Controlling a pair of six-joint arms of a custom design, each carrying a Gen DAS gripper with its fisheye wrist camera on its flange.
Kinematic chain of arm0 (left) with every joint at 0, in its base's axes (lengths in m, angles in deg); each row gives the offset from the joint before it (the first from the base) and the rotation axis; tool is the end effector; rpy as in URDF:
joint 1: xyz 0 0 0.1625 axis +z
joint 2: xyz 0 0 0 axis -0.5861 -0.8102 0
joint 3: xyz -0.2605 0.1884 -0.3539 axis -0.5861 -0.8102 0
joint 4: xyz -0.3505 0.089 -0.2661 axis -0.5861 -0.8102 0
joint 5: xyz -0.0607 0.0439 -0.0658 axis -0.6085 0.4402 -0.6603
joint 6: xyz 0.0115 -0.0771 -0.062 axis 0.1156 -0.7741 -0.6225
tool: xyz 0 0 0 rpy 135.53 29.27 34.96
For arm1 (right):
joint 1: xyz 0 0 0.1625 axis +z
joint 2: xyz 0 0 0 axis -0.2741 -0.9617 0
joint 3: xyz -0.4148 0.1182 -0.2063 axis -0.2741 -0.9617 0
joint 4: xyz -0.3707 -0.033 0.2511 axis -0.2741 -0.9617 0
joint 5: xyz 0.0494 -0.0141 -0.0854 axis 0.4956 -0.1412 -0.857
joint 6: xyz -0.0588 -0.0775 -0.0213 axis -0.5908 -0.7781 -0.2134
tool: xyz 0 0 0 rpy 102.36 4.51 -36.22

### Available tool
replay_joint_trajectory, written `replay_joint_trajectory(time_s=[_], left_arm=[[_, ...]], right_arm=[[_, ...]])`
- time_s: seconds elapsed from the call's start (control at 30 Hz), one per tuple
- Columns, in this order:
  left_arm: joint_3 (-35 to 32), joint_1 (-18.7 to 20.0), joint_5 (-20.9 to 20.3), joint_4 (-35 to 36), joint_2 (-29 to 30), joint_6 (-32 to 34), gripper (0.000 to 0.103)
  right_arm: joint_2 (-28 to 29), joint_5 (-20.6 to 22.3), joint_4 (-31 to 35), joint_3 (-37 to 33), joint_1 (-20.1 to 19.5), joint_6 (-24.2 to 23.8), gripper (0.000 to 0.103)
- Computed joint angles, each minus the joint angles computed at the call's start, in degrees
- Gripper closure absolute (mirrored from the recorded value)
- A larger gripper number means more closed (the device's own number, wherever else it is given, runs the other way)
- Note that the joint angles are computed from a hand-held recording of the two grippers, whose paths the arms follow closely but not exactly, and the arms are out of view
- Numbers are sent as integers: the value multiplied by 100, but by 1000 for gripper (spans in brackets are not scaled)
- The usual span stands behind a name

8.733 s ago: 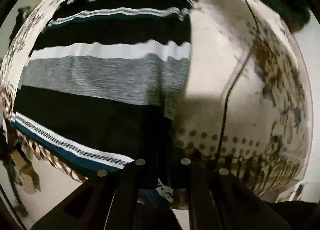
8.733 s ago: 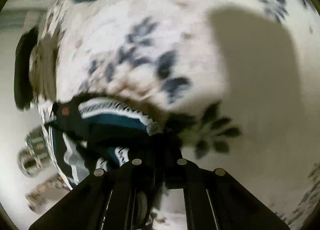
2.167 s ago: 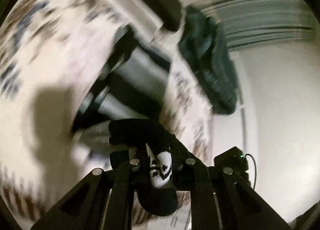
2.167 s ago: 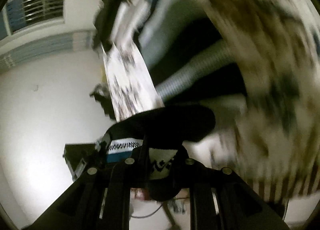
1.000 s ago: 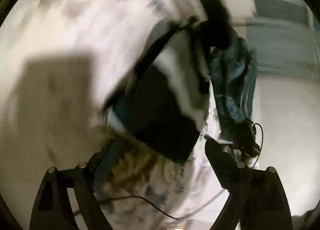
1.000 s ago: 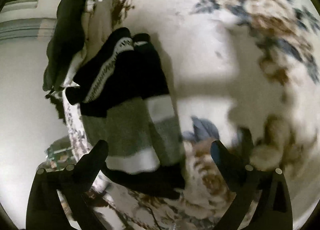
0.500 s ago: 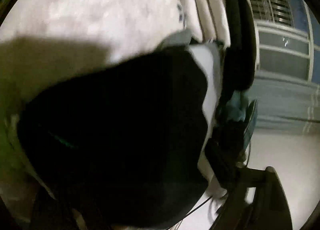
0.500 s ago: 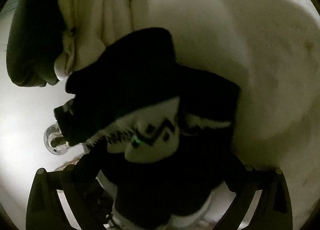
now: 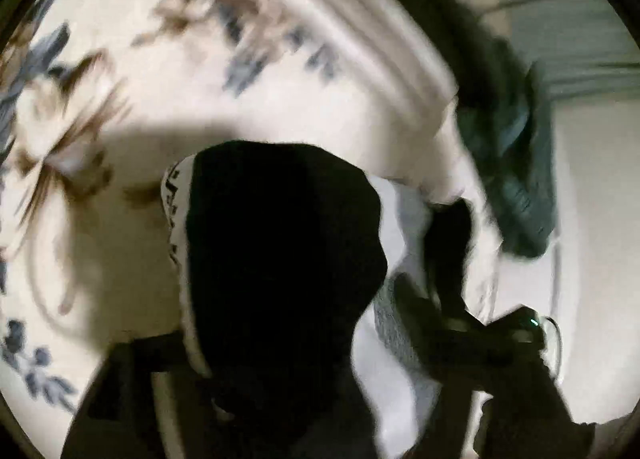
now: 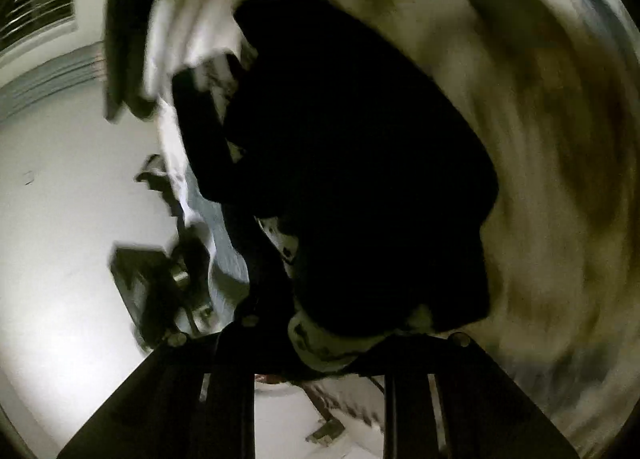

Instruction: Fold small clothes

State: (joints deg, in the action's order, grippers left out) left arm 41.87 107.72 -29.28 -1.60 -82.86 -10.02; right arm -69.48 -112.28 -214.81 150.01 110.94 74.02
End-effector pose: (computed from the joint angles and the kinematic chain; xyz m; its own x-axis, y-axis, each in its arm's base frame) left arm -0.1526 -0.9195 0.3602 -0.9968 0.0314 -0.0732 0.0347 0.9984 -0.0444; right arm 0.2041 -0.7541 0.1187 -0.8096 0.5594 -0.1777 0.5841 0.7978 -0.1496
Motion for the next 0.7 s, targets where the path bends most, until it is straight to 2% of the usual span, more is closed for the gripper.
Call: replay_joint_trajectory(time_s=[0.07,0.1,0.2,0.27,0.33,0.4,0.5,0.57,0.63,0.67,0.7], left_arm=[[269,-8,223,133,-157,-68,29],[470,-48,354,15,-276,-49,29],[1601,-206,740,-680,-986,-119,29],[2293,-311,1113,-1030,-1434,-221,28],[2755,-411,1777,-774,-1822,-456,27],[3199,-495,2389,-521,-2041,-702,27],[4027,-526,3113,-110,-2428,-1115,27],[4310,-447,3128,2,-2506,-1294,26],[4615,-418,3201,-372,-2589,-1205,8],[4716,-407,3213,-589,-2605,-1130,2],[4758,-384,3197,-716,-2579,-1090,0]], right_arm=[[-3,-413,234,104,136,38,62],[-42,-629,277,181,192,140,59],[-279,-862,40,464,275,388,49],[-492,-1181,139,550,395,379,37],[-614,-1462,356,490,528,238,34],[-634,-1869,989,104,666,-102,34],[-384,-2012,1411,-529,715,-546,34],[-123,-1932,1488,-925,668,-829,34],[216,-1917,1583,-1412,612,-1154,34],[436,-2065,1730,-1710,614,-1354,34],[608,-2117,1843,-1955,602,-1466,33]])
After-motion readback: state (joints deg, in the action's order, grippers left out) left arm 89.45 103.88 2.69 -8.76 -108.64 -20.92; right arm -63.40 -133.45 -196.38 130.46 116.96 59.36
